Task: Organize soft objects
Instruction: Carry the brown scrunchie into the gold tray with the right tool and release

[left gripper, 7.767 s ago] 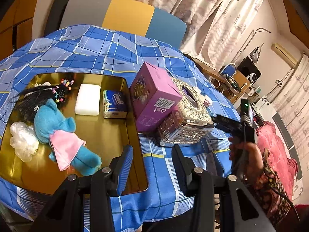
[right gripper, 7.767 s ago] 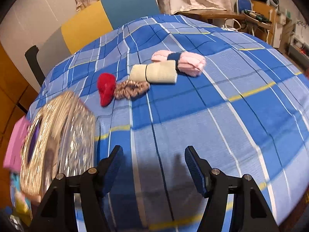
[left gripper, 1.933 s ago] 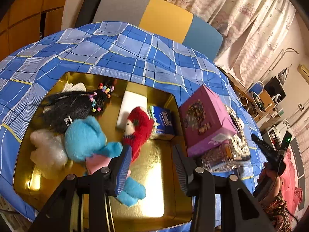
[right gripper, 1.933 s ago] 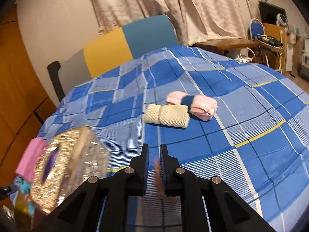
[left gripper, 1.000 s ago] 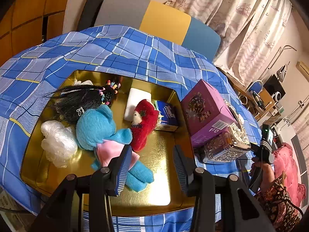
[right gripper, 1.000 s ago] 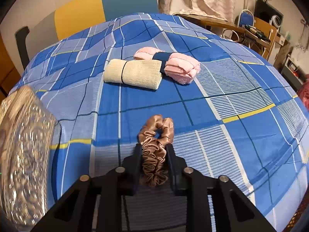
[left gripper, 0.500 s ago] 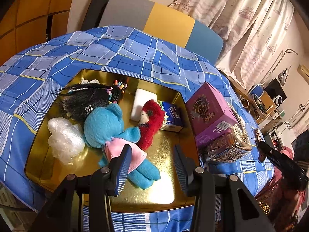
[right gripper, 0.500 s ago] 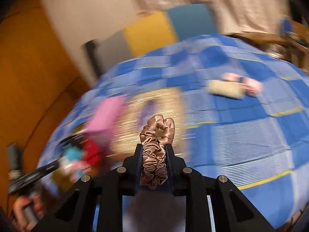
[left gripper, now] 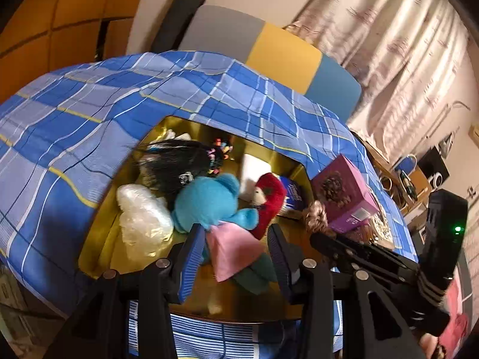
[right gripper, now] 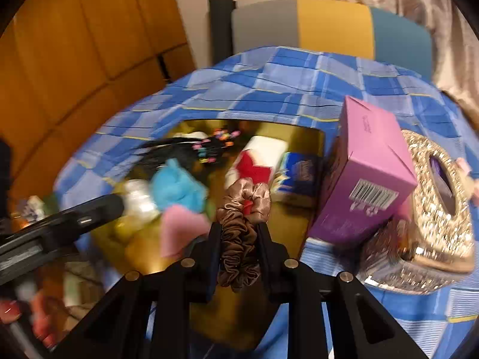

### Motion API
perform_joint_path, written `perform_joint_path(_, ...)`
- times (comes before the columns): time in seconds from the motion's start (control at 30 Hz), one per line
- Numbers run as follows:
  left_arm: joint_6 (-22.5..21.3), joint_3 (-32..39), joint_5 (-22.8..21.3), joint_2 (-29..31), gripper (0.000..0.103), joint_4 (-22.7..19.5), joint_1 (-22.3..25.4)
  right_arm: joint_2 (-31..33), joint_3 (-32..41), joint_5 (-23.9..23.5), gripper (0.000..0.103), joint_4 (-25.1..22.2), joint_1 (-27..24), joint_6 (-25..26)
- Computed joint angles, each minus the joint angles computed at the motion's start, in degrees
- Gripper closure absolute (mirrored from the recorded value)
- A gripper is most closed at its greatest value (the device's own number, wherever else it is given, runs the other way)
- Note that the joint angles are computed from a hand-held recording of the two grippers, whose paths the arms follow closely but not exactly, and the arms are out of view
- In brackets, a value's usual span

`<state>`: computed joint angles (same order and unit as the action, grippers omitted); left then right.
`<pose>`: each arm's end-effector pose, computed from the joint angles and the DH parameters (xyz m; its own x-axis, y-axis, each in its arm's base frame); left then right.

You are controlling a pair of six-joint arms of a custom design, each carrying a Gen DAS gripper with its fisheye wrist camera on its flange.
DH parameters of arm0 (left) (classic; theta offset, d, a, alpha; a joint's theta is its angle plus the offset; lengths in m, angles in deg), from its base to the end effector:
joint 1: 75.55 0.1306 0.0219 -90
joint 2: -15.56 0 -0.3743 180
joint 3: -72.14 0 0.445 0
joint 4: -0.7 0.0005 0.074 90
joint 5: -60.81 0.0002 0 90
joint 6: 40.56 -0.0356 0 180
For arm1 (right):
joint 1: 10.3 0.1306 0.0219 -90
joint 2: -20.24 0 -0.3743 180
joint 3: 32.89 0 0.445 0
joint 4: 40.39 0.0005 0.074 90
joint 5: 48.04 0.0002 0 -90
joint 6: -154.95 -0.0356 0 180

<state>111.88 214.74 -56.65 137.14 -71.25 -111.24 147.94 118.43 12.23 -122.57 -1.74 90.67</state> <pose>0.5776 -0.3953 0.5270 -0.5414 -0.5797 -0.6090 -0.4287 0.8134 -0.3931 0.7026 0.1231 0.5154 -0.5930 -0.4704 -0.6535 -0.7130 0.6838 0.1548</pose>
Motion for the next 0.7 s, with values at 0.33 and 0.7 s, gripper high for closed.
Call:
perform_joint_path(0.33,0.5,-3.1,-0.5,-1.9,0.059,1.7,0.0,-1.6,-2.7,4.0,0.057,4.3,1.3,-3.0)
perform_joint_path(0.7,-1.2,-0.1,0.9,0.3,0.059,2.1,-0.5,-9.1,-11.2,-11.4,0.048,11.2,-4.9,-8.4)
